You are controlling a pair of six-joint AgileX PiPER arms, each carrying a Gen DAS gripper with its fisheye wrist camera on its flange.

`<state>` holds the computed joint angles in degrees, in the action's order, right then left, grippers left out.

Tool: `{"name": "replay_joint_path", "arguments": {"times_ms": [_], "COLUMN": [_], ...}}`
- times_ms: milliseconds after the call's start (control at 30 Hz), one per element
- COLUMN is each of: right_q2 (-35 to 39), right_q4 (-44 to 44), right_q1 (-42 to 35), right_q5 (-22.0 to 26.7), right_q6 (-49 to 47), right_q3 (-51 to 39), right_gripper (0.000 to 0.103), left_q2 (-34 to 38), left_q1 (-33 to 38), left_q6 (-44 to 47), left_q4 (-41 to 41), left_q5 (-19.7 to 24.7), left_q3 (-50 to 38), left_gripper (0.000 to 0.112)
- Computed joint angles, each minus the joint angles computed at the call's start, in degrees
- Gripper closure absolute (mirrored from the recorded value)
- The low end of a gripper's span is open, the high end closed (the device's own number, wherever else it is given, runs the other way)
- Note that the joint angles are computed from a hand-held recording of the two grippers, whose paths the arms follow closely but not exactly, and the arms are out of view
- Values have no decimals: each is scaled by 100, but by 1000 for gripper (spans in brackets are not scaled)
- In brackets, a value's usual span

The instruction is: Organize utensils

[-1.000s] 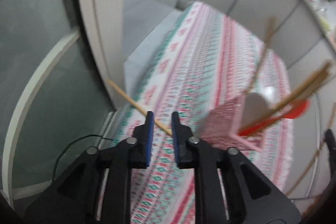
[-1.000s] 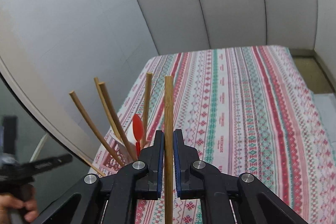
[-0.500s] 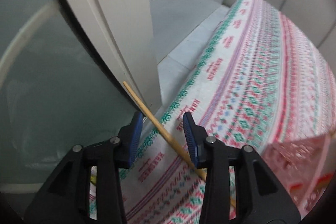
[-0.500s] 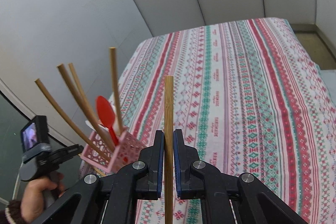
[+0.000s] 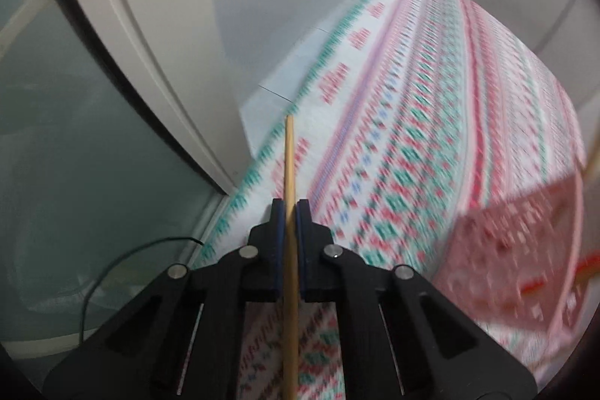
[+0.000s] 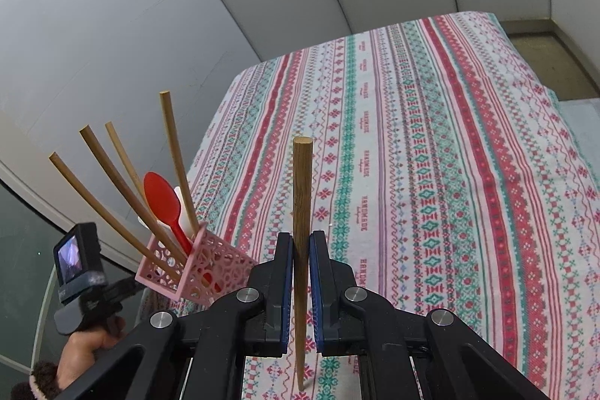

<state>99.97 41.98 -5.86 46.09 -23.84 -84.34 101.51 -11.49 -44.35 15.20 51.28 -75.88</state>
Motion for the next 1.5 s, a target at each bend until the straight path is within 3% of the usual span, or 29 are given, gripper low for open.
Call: {"name": "replay_joint_path", "arguments": {"times_ms": [200,300,367,433,567,600,667,800,1167,1500], "right_q2": [-61,-73,-83,-93,-97,-96,-109,-185,-693,-1234], "right_q4": [-90,-158,-166,-172,-212,-227,-273,-364,-513,-206], "right_q1": [98,150,167,172,170,164,167,199,533,575], "right_q5": [-54,-102,-110,-111,-92,-81,-68,-84,-277,-528], "right_q6": [96,162,179,184,195,205,250,317,340,111], "right_q3": [29,49,62,67,57,50,42,60,111,166], "right_gripper": [96,96,96,96,96,96,96,96,96,96], "left_q2": [-462,-543,-438,-196,159,253,419,447,-1290,-2532], "left_q1": [398,418,360,260,21,-52,-145,-177,-636,-1008], "left_q6": [1665,2117,2177,2024,1897,1855,1764,1799,1912,1832], "left_q4": [-1656,-1894,-1827,-1590,-1176,-1051,-845,-918,-937,-654], "left_q5": [-2,142,192,298,489,573,750,882,239,-441], "left_q3": [421,422,323,68,-344,-465,-686,-803,-343,-469], "left_gripper": [106,106,106,96,94,95,105,106,106,106]}}
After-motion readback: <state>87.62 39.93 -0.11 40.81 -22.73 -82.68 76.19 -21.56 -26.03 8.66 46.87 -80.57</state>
